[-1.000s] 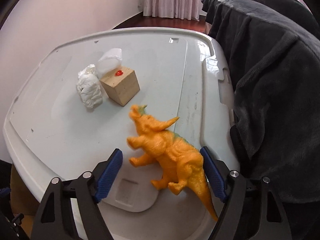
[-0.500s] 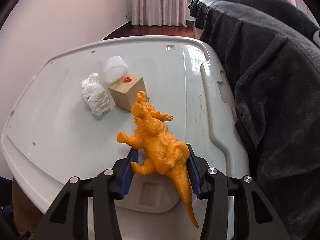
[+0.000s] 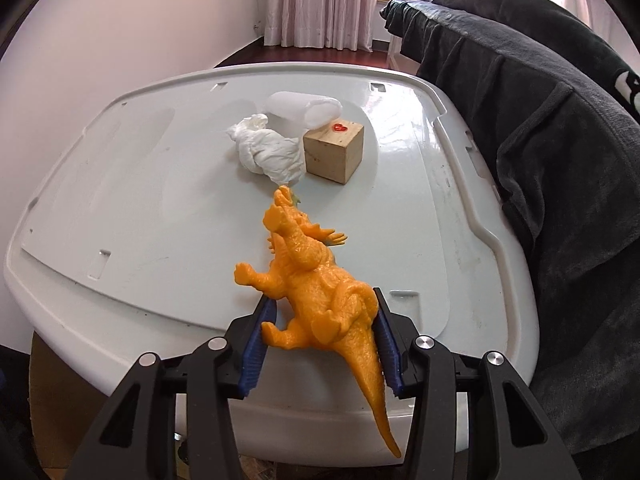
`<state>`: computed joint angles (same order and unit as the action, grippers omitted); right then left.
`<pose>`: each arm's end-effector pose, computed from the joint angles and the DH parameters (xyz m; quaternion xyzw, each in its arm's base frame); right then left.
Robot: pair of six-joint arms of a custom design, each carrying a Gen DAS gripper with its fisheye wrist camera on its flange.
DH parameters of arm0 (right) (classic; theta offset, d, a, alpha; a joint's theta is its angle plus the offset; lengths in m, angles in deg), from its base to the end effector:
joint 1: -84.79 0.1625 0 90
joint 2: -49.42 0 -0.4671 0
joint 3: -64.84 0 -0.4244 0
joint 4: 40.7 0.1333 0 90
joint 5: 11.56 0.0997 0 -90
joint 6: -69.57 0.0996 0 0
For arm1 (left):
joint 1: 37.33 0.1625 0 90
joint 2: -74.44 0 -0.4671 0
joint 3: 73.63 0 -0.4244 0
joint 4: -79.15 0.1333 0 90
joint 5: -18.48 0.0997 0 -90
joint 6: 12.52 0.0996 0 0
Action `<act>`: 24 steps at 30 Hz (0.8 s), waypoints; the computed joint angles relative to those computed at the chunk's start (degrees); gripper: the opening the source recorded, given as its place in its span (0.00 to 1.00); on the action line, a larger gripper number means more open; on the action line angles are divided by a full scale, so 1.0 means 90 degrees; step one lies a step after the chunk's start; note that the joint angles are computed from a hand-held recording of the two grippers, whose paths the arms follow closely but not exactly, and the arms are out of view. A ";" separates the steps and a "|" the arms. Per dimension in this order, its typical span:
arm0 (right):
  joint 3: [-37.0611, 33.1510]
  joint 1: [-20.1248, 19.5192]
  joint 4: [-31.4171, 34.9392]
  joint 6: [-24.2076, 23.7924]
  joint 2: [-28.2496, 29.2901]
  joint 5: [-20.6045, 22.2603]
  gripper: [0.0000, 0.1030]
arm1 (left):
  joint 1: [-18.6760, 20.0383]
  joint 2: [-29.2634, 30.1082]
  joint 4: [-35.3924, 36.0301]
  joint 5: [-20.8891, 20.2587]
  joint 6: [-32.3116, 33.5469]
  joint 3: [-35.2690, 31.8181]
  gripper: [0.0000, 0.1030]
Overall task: Collect trash
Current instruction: 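Grasp the white tissue with the left tool while the right tool holds the dinosaur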
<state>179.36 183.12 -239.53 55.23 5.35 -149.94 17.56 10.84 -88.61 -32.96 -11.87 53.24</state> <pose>0.1447 -0.5820 0.0975 0.0373 -0.8712 0.2791 0.4022 -0.1361 -0.5333 0.1514 0.2479 0.9039 -0.2107 0.2776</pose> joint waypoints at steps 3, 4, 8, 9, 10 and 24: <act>0.0058 -0.0056 0.0217 0.0331 -0.0124 0.0192 0.46 | 0.0078 0.0291 0.0319 -0.0175 0.0050 -0.0833 0.82; 0.0066 -0.0067 0.0312 0.0428 -0.0171 0.0239 0.46 | 0.0103 0.0492 0.0424 -0.0263 0.0111 -0.1194 0.82; 0.0025 -0.0064 0.0526 0.0513 -0.0219 0.0207 0.45 | 0.0187 0.1380 0.0854 -0.0562 0.0478 -0.2485 0.82; -0.0004 -0.0089 0.0577 0.0504 -0.0238 0.0217 0.45 | 0.0234 0.1673 0.1029 -0.0766 0.0520 -0.2889 0.82; 0.0002 -0.0096 0.0610 0.0528 -0.0260 0.0207 0.45 | 0.0264 0.1880 0.1110 -0.0900 0.0500 -0.3154 0.82; 0.0009 -0.0341 0.1076 0.1153 -0.0574 0.0593 0.46 | 0.0587 0.3407 0.1833 -0.2390 0.3894 -0.5025 0.82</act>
<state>179.45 180.05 -229.84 65.61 0.18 -144.61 22.84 41.51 -72.12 -54.47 23.18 8.02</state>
